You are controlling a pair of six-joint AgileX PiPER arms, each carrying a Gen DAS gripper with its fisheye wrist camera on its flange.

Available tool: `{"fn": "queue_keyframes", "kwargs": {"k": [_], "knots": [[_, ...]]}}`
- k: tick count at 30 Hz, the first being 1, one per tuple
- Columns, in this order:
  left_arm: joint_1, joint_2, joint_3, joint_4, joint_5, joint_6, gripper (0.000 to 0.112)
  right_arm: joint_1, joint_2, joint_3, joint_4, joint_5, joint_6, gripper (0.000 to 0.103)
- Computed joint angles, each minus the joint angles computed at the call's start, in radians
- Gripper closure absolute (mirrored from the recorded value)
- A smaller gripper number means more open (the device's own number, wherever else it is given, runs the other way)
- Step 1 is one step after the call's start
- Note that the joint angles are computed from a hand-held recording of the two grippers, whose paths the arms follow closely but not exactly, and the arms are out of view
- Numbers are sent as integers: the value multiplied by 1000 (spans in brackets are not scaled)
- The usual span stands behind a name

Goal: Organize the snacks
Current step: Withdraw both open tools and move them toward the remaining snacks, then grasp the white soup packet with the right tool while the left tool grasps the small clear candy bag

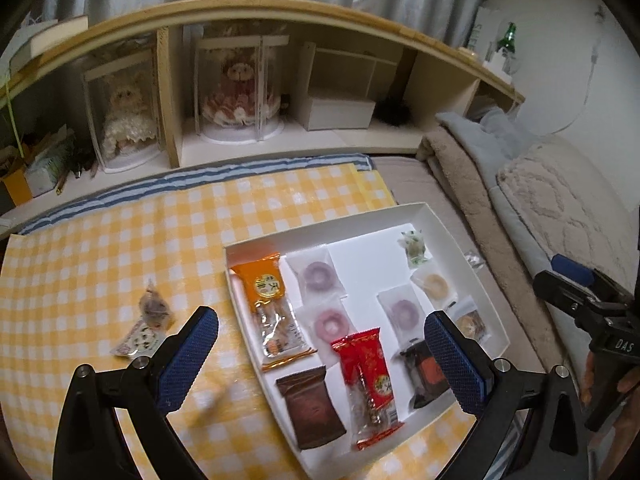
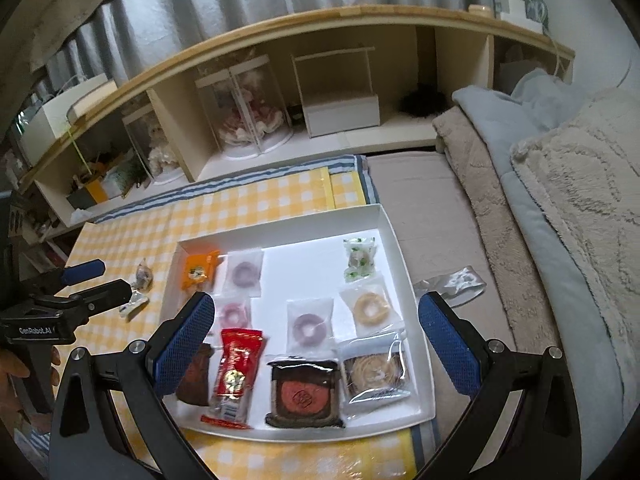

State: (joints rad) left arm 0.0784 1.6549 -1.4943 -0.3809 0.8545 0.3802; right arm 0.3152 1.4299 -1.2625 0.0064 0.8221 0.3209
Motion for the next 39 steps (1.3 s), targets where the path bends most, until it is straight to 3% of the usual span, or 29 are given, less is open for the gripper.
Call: {"fn": "queue_keyframes", "kwargs": {"k": [9,21,26,31,36,39], "knots": [[168,-136,65,-121,73,170,9,164,-23,-59,-152,43,192,0],[474,-231,100,-285,186,433,9,402,101,-212,-281,53,404,0],[599,-203,93,-354,216,514,9,471,194,-283,-299,45,438,0],[675,-116,46,-406,230,580,9,525,291,-320,-318,-37,452,0],[664,-3,-29,-396,189,615,9,531,410,-370,-252,-145,362,0],[632,117,-155,-374,211,562,9,528,479,-403,-199,-189,283,0]]}}
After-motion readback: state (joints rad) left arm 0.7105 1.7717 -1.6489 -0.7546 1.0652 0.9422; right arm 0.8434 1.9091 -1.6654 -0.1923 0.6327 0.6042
